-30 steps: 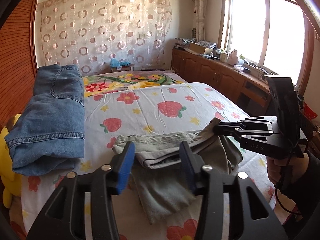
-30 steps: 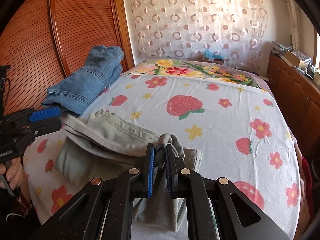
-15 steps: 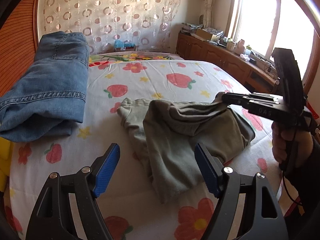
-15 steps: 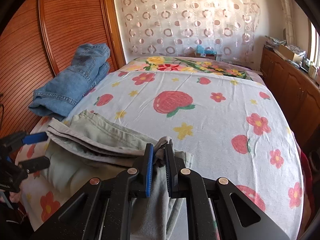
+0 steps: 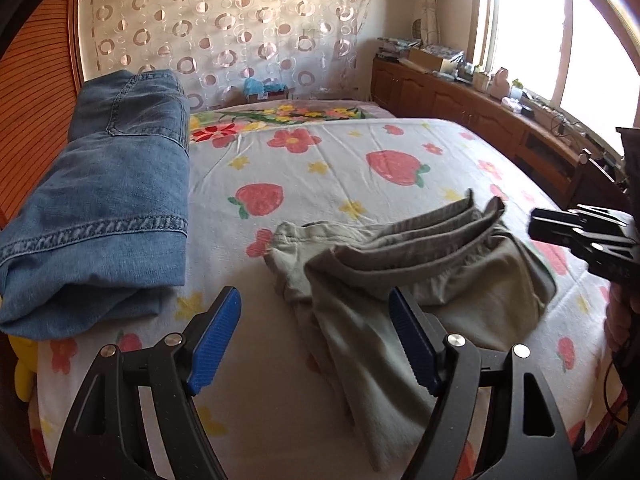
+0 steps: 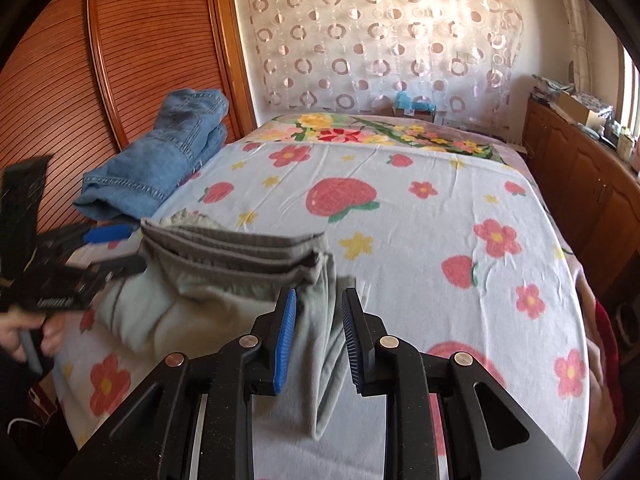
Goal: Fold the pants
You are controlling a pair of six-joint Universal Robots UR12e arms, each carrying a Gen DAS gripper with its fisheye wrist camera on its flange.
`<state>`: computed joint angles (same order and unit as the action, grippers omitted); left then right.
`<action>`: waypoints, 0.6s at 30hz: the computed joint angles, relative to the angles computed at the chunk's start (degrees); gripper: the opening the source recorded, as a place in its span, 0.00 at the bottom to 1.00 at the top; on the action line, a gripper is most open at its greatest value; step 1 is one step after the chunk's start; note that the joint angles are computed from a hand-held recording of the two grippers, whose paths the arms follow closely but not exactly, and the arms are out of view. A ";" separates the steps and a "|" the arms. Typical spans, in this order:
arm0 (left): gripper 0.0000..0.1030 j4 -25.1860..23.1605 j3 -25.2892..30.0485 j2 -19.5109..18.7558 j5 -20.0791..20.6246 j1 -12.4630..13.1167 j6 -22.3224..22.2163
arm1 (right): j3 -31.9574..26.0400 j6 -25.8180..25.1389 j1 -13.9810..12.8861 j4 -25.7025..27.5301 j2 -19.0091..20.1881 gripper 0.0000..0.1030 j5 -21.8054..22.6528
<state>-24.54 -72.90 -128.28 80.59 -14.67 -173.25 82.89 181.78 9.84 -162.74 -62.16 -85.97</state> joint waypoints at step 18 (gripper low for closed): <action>0.69 -0.02 -3.48 2.10 -3.69 1.23 -1.32 | 3.13 0.03 -0.69 4.31 -2.19 0.24 4.44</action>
